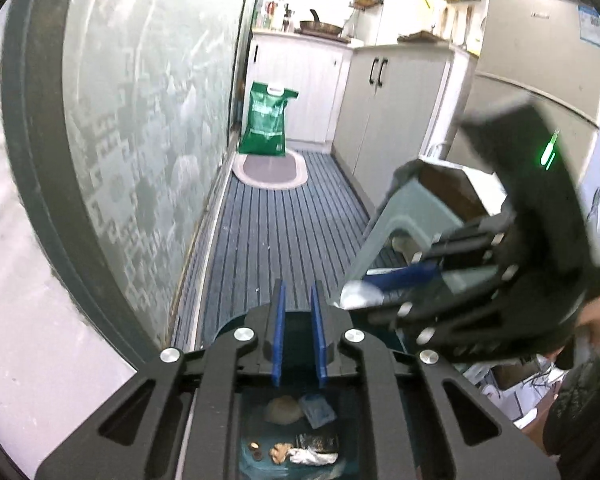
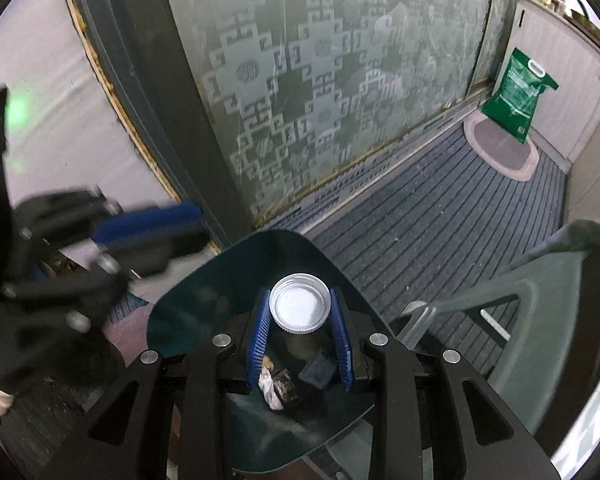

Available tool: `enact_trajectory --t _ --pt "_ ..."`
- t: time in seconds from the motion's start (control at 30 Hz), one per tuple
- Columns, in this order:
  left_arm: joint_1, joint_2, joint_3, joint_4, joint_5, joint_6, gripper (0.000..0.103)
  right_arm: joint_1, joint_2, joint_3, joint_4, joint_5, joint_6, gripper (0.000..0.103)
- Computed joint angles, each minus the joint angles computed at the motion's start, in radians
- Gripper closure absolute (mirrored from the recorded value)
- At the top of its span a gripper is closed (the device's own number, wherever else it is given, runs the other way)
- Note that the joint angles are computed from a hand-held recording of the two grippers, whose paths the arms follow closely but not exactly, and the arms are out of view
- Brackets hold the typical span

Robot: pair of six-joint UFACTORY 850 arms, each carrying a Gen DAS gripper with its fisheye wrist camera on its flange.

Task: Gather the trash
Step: 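Carry the nut shell and white cup over the teal bin and release both, then move both grippers back over the table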

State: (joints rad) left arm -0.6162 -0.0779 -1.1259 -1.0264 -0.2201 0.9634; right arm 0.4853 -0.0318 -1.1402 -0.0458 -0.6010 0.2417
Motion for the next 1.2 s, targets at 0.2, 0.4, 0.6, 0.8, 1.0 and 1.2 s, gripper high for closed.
enact_trajectory --t 0.2,0.4,0.6,0.8,1.0,1.2 --pt "0.004 0.027 0.006 -0.081 0.005 0.067 0.09 0.009 -0.028 0.014 0.024 -0.028 -0.029 0.073" --pt "0.0 0.057 0.016 -0.231 0.011 0.217 0.09 0.013 -0.039 0.023 0.027 -0.048 -0.046 0.073" --pt "0.002 0.079 0.022 -0.385 0.009 0.351 0.09 0.023 -0.067 0.033 0.02 -0.091 -0.058 0.072" --pt "0.003 0.084 0.016 -0.455 0.015 0.403 0.09 0.032 -0.058 0.052 0.013 -0.102 -0.068 0.072" --pt "-0.007 0.08 0.009 -0.508 0.023 0.454 0.09 0.029 -0.034 0.063 0.057 -0.083 -0.095 0.07" --pt "-0.016 0.081 0.002 -0.618 0.033 0.548 0.09 0.022 0.006 0.072 0.092 -0.051 -0.114 0.07"
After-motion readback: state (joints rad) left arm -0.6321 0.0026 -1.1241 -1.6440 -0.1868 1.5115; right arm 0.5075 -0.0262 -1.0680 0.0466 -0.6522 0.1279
